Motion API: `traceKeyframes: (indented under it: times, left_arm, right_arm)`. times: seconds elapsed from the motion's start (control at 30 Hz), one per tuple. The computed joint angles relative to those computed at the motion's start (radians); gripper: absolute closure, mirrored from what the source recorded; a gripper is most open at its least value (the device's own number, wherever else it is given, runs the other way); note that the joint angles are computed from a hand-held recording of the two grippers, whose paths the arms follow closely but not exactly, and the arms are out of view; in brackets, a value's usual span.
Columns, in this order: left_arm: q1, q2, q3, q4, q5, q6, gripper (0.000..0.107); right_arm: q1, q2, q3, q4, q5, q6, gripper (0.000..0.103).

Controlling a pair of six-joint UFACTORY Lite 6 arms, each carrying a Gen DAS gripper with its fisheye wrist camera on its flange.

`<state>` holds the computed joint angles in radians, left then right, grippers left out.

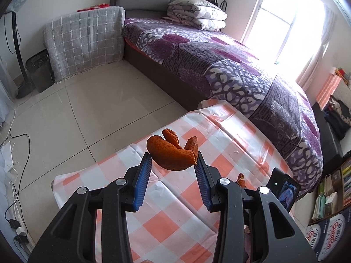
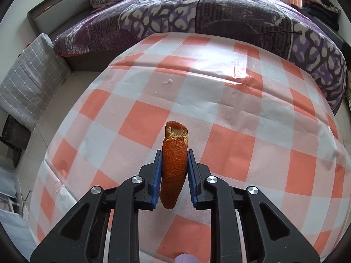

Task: Collect trash
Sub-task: 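Carry both orange peels to the white bin and release them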

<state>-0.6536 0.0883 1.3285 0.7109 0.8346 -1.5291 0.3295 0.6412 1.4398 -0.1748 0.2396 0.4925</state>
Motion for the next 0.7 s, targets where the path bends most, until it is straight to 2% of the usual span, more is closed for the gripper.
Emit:
traceKeyframes:
  times: [0.27,0.4,0.57,0.7]
  left_arm:
    - [-0.063,0.062,0.077,0.040,0.046,-0.029,0.067]
    - [-0.095,0.104,0.125,0.059,0.071,-0.042,0.067]
    - [-0.133,0.180,0.205,0.066,0.105,-0.033,0.067]
    - [-0.166,0.246,0.266,0.058,0.119,-0.020,0.067]
  right_arm:
    - [-0.061,-0.172,-0.100,0.108,-0.026,-0.149,0.082]
    - [-0.109,-0.277,-0.174,0.234,-0.030,-0.297,0.082]
    - [-0.203,-0.413,-0.282,0.546,-0.006,-0.640,0.082]
    - [-0.290,-0.512,-0.366,0.718,0.031,-0.845,0.082]
